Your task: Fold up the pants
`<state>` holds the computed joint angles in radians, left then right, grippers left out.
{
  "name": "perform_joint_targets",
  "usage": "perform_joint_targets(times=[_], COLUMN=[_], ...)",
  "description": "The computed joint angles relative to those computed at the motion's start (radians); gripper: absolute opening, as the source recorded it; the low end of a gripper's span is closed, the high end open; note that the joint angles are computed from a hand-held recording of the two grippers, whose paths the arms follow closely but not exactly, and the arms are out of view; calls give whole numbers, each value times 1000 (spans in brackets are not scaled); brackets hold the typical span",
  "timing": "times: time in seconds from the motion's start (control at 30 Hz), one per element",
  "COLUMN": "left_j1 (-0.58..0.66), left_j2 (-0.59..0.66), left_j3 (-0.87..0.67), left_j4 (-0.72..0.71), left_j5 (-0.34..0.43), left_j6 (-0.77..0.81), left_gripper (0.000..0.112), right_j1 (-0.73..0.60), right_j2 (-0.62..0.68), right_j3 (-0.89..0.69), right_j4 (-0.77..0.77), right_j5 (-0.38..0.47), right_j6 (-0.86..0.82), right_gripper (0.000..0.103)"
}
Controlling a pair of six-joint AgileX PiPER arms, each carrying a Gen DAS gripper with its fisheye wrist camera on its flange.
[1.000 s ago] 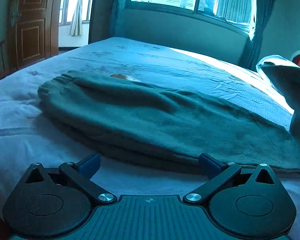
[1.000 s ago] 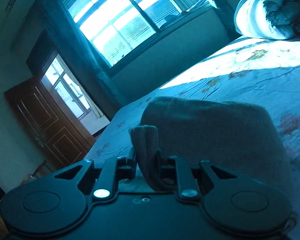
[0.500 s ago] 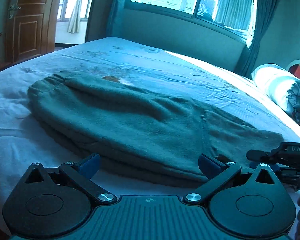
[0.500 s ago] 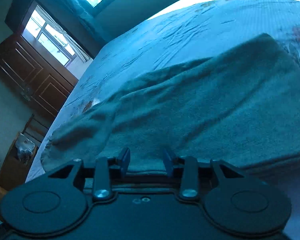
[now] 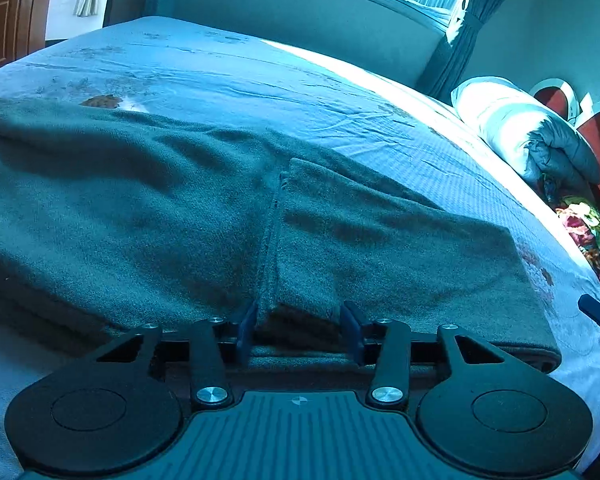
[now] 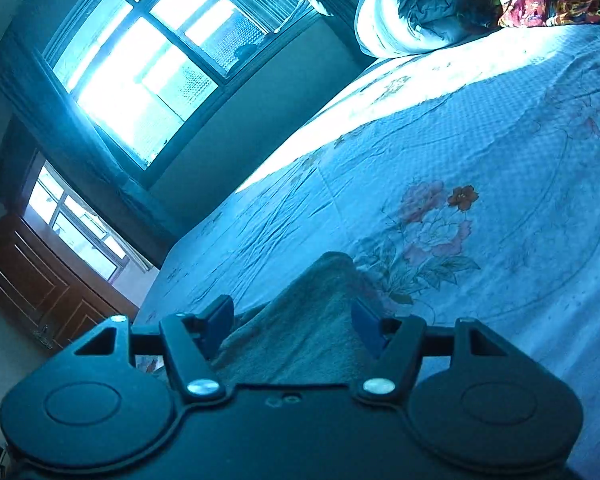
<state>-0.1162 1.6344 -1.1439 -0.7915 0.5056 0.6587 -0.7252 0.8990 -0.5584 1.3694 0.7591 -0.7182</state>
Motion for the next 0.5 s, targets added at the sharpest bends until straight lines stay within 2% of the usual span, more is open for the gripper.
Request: perform_joint_targets(times=[0.03, 0.1, 0.13, 0.17, 0.2, 0.27, 0.3, 0.37, 0.4, 0.43, 0.47, 0.5], left_j1=[-9, -37, -44, -46, -39, -31, -19, -12, -7, -1, 5, 15], left_j2=[-8, -29, -37, -37, -38, -47, -62, -80, -88, -89, -91, -94], left_j3=[7, 28, 38, 38, 33, 30, 38, 56, 69, 72, 78, 84], left_j4=[37, 108, 127, 132, 129, 126, 103, 78, 50, 54, 40, 12], left_j5=[-11, -44, -57, -61, -52, -41, -36, -43, -50, -45, -44, -39], left_j6=[-17, -55, -64, -70, -64, -55, -30, 6, 37, 42, 57, 83], left_gripper=[44, 44, 44, 44, 44, 45, 45, 45, 45, 45, 45, 45], right_j1=[-13, 49, 108, 152, 157, 132, 115, 61, 69, 96, 142, 174], right_j2=[9, 52, 122, 161, 161, 139, 84, 50, 63, 93, 122, 153], right_j3=[12, 19, 13, 16, 24, -1, 6, 27, 24, 21, 14, 31], right_j4=[40, 56, 6, -38, -43, -84, -58, 55, 63, 47, -4, -36], right_j5=[41, 35, 13, -32, -57, -27, -16, 99, 135, 139, 104, 65], right_j6=[-30, -33, 26, 73, 80, 130, 96, -26, -35, -31, 9, 37], right_gripper=[66, 72, 73, 69, 53, 52, 55, 55, 55, 58, 61, 53])
